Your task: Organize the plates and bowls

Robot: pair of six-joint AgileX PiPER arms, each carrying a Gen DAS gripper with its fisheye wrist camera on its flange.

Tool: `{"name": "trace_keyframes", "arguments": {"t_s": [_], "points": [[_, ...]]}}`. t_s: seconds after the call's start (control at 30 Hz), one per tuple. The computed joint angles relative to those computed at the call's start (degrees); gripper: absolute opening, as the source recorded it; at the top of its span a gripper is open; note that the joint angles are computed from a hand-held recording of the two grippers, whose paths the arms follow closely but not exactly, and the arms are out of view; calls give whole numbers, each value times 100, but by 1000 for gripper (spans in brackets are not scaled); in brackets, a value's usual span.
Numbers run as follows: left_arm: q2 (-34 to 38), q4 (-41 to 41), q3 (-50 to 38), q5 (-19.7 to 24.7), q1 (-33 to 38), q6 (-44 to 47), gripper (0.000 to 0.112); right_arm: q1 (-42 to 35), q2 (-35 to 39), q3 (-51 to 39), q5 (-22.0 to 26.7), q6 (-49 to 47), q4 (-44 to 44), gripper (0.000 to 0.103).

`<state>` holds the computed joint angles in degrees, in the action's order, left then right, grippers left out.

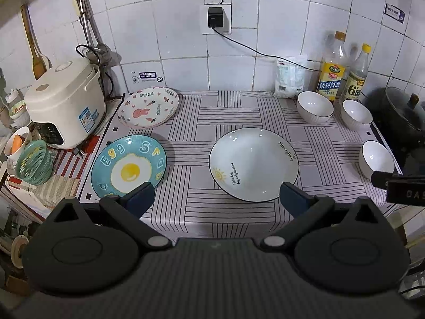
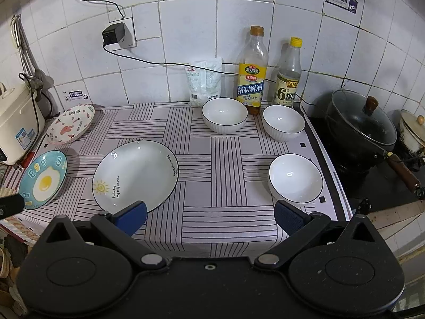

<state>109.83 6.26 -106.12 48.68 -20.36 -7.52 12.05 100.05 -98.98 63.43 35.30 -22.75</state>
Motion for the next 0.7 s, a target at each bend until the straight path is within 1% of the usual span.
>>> {"name": "trace_keyframes", "arguments": {"t_s": [0.3,0.4,0.57,0.7], "points": [[182,-168,-182,147,84,95,102,87,188,-248,213,-1,-135,103],[248,-57,-289,247,76,-16,102,99,266,-381,281,-21,-135,103],[337,95,-457,367,74,-120,102,107,247,-313,157,-30,-76,103],[465,-28,-661,480,117,-10,102,72,278,-321,-26,-141,82,103]]}}
